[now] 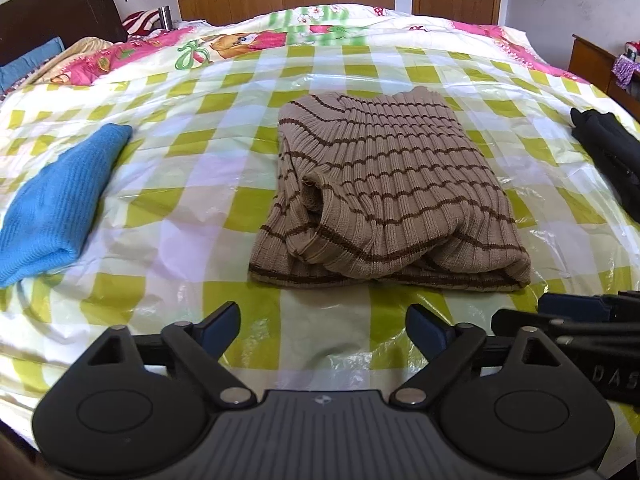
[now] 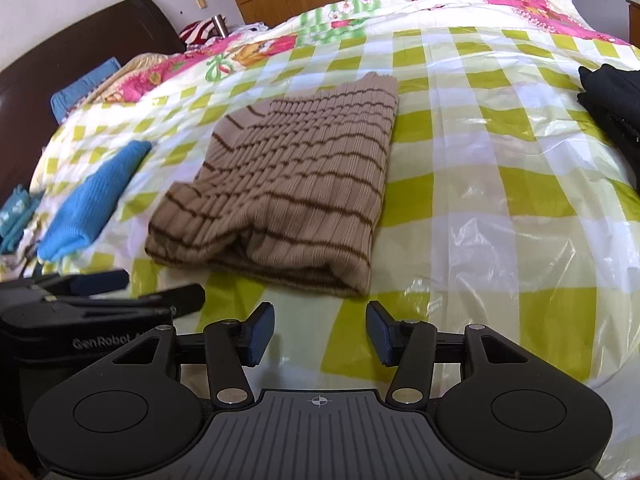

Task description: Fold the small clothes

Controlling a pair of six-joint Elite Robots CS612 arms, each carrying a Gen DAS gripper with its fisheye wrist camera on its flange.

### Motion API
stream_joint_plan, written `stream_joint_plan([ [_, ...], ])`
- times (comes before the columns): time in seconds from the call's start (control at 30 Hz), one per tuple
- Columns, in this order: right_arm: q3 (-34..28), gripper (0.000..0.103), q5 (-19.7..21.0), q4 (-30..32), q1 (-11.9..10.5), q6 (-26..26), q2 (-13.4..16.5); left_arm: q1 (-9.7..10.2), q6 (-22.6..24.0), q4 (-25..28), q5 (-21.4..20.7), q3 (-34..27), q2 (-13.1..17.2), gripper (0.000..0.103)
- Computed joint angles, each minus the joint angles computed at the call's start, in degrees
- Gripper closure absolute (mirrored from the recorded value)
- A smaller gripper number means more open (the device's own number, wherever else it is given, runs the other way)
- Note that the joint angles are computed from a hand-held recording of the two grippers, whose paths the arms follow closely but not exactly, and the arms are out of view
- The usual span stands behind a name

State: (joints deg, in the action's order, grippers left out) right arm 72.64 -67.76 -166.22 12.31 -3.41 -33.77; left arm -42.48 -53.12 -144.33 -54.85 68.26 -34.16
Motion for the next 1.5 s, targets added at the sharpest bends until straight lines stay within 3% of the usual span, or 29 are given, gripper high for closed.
stream_joint_plan([
  [0.47, 0.9, 0.053, 0.5, -1.0, -0.1, 0.3, -0.1, -0.28, -0.5, 2.4, -0.5, -0.7, 0.3, 0.0],
  [1.5, 2.1, 0.053, -2.9, -3.4, 0.5, -0.3, -0.6, -0.76, -0.2, 0.0, 1.5, 0.4, 0.3, 0.0],
])
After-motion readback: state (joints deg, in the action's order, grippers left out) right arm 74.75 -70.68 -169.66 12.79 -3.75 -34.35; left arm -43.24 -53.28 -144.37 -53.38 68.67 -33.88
